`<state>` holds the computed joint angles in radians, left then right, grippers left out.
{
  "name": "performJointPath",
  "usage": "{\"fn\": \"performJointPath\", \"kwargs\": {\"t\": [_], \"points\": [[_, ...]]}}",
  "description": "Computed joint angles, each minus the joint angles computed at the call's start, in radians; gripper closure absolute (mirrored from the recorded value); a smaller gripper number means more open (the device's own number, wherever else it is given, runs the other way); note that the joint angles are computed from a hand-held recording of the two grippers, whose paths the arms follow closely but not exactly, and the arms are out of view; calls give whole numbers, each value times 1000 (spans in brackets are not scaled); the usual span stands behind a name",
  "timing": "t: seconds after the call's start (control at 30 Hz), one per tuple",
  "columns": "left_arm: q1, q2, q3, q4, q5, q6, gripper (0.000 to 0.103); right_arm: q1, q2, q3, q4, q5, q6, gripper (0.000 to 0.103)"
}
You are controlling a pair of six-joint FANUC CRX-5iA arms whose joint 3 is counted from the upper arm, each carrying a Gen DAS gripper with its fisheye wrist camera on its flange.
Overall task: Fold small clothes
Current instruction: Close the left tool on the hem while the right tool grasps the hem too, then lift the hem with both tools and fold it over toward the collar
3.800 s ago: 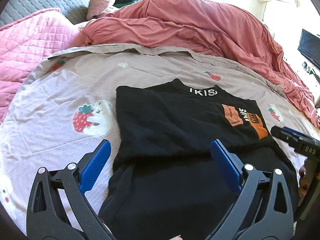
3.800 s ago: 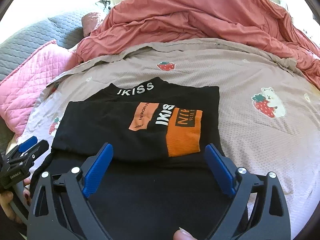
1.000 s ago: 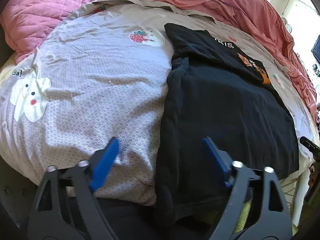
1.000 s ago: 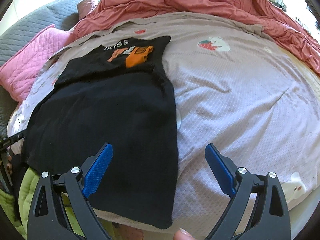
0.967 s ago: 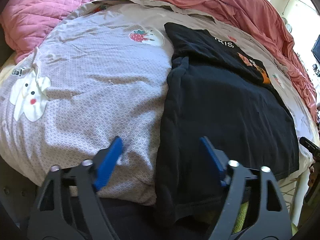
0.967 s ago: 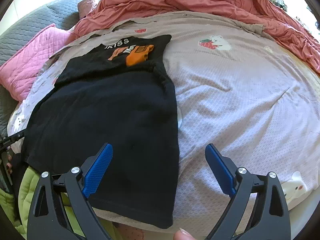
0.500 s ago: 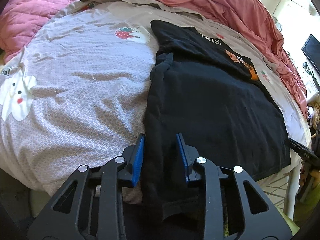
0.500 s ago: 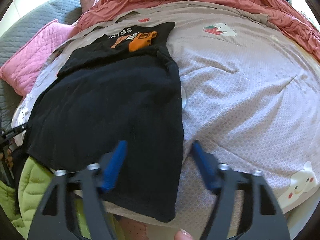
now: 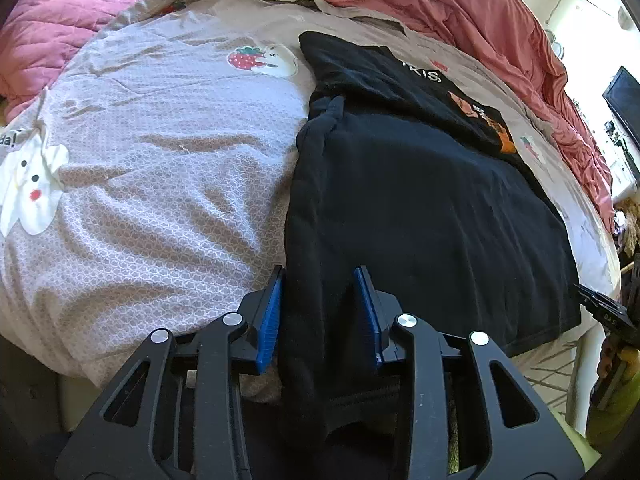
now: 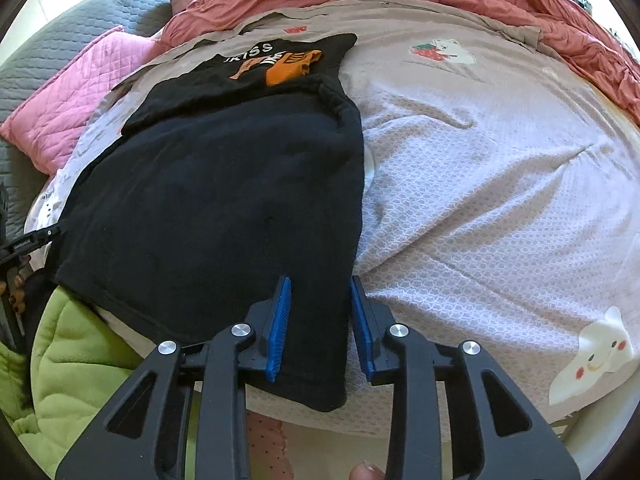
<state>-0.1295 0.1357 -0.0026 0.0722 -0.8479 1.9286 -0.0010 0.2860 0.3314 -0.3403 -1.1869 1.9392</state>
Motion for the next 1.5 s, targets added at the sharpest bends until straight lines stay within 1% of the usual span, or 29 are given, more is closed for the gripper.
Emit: {"fn": "performJointPath", "kwargs": {"t": [0.03,0.1,0.17,0.27,0.3,0.43,0.53,0.6,0.63,0.67,0.77,0.83,0.87,0.9,0.97,1.03,1.13,1.2,1.3,1.5], "points": [[-2,0,2,-5,-2,2,77,0,-3,0,-1,-1,4,79],[-16,6,23,-46,-21,21,92,-2,-7,5,-2,-4,6,88],[-32,10,47,-91,-44,41,94,-13,-4,21,-19,-26,10,92],[-28,-4,37,-91,-37,41,97,-19,-10,26,-33,-45,25,94],[-24,-13,26,-83,-29,37,98,-26,-10,34,-55,-65,37,94],[-14,-34,-2,-50,-2,18,99,-31,-10,47,-91,-77,69,94],[-6,-27,-8,-26,-5,9,98,-32,13,64,-91,-82,48,91],[4,-25,-26,8,5,4,95,-35,25,68,-92,-83,29,83],[5,-21,-25,9,3,4,94,-34,28,67,-88,-80,21,76],[6,-20,-26,13,4,2,93,-35,32,67,-86,-77,15,73],[0,-10,-14,8,-2,3,90,-50,53,86,-116,-88,3,73],[-14,0,10,-31,-22,21,90,-55,61,97,-130,-97,2,77],[-17,-2,13,-43,-23,27,96,-57,62,103,-136,-101,6,90],[-22,-4,19,-58,-25,36,99,-67,65,117,-158,-115,17,94],[-20,-16,12,-57,-12,33,99,-89,72,146,-206,-143,30,94],[-8,-39,-8,-33,19,22,100,-112,75,174,-260,-158,45,94],[21,-72,-52,59,81,-38,100,-134,87,216,-310,-168,45,95],[27,-76,-38,58,87,-38,100,-148,97,246,-345,-171,46,95],[45,-75,-32,98,108,-63,100,-158,119,289,-380,-164,48,95],[79,-18,42,126,103,-54,100,-152,194,391,-412,-133,-13,95]]}}
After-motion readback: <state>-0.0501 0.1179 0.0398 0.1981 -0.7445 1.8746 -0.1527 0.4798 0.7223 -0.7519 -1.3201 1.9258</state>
